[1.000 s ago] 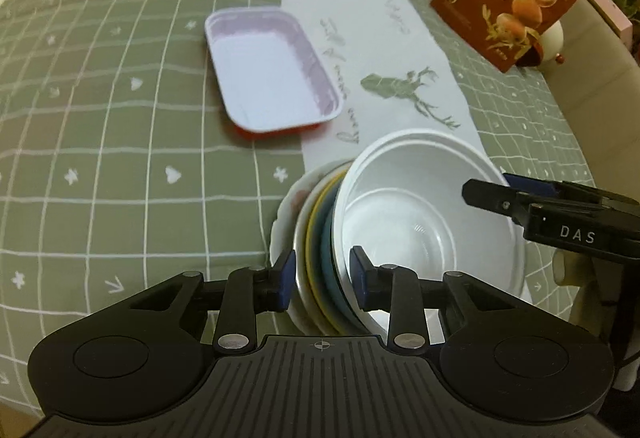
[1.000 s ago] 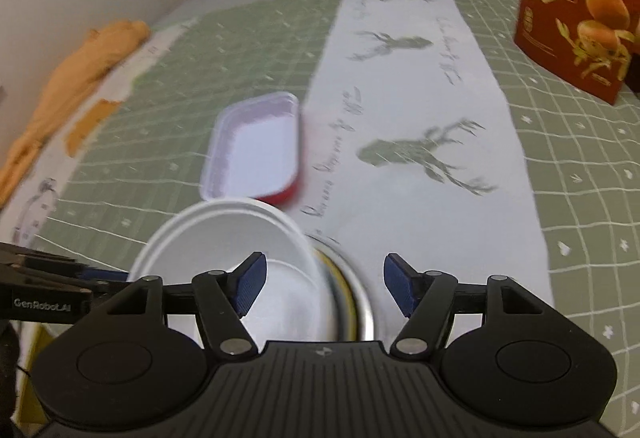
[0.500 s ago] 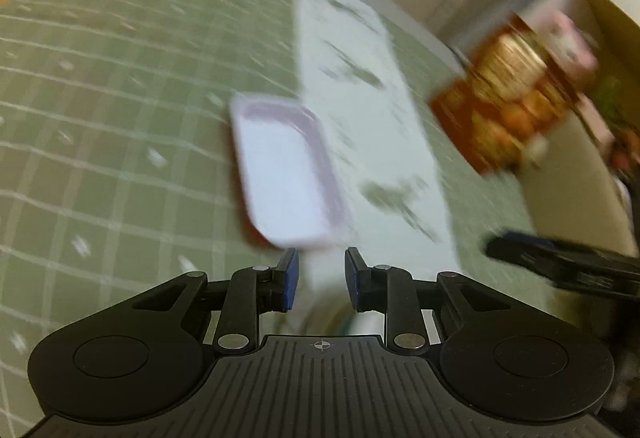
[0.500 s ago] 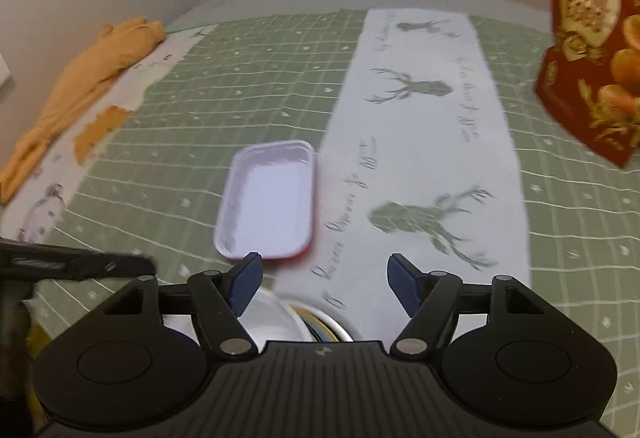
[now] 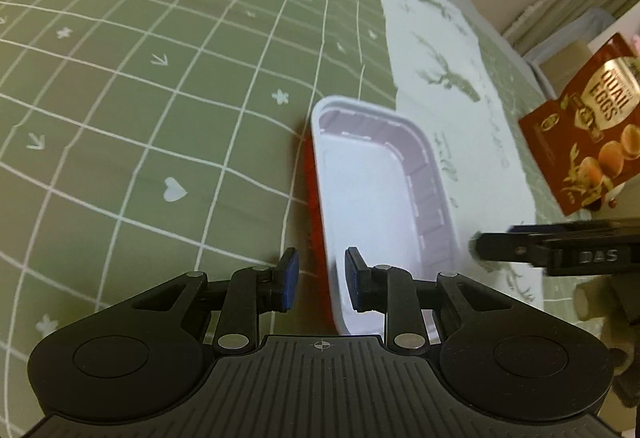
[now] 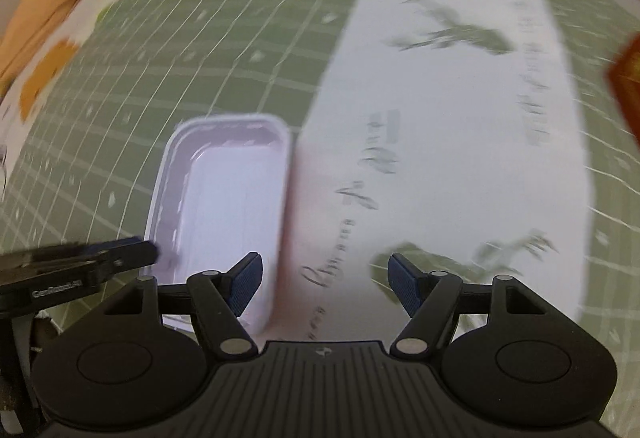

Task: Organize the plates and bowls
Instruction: 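Move the right gripper to the pink tray and grasp its rim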

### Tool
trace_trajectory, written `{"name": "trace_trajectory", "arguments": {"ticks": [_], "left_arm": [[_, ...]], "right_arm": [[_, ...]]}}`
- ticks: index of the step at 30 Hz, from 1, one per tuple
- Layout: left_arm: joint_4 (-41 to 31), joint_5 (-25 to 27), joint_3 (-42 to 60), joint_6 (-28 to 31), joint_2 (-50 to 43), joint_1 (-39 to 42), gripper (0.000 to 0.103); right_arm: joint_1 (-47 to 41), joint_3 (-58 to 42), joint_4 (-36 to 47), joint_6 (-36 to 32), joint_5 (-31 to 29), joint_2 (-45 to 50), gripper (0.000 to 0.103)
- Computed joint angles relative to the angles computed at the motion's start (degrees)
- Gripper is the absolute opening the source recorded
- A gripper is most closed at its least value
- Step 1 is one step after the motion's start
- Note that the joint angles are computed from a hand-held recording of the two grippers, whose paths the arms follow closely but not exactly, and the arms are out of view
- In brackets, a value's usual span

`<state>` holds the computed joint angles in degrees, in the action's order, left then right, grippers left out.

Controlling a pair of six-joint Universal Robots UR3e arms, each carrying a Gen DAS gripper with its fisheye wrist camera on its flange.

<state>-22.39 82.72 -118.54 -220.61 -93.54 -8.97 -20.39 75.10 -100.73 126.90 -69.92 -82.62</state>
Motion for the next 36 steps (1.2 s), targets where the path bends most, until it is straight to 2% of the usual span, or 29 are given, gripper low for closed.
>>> {"name": "trace_trajectory", "arguments": {"ticks": [3, 7, 10, 15, 23, 24, 28, 31, 36], "left_arm": [[0.8, 0.0, 1.2, 0.0, -2.8, 0.1, 0.028], [3.6, -0.9, 0.5, 0.3, -4.4, 0.9, 0.028], [4.2, -1.4, 0.0, 0.5, -4.4, 1.2, 0.027], [4.9, -2.4, 0.0, 0.2, -4.9, 1.3, 0.027], [8.4, -7.9, -0.6, -1.1, -6.5, 1.6, 0.028], [9.9, -8.1, -1.3, -1.4, -6.7, 1.6, 0.028], [23.8, -12.9, -8.5, -2.8, -7.9, 3.1, 0.028], [24.0, -17.1, -9.7, -1.9, -7.4, 5.0, 0.028], [27.1, -19.0, -13.1, -2.1, -3.4, 6.7, 0.029]], "right_arm": [[3.2, -0.4, -1.6, 1.9, -2.0, 3.9, 0.069], [5.5, -0.3, -3.7, 2.9, -4.3, 7.3, 0.055], [5.6, 0.0, -4.4, 2.9, -4.1, 7.8, 0.048], [4.8, -1.5, -1.0, 2.8, -2.6, 7.6, 0.038], [4.9, 0.2, 0.9, -0.7, -2.6, 4.5, 0.034], [5.0, 1.2, -0.3, -0.8, -3.0, 3.8, 0.034], [5.1, 3.5, -4.2, -1.3, -4.7, 2.1, 0.034], [5.4, 3.8, -4.6, -1.9, -5.7, 1.1, 0.034], [7.0, 6.6, -7.9, -2.3, -7.5, -2.2, 0.034]]}}
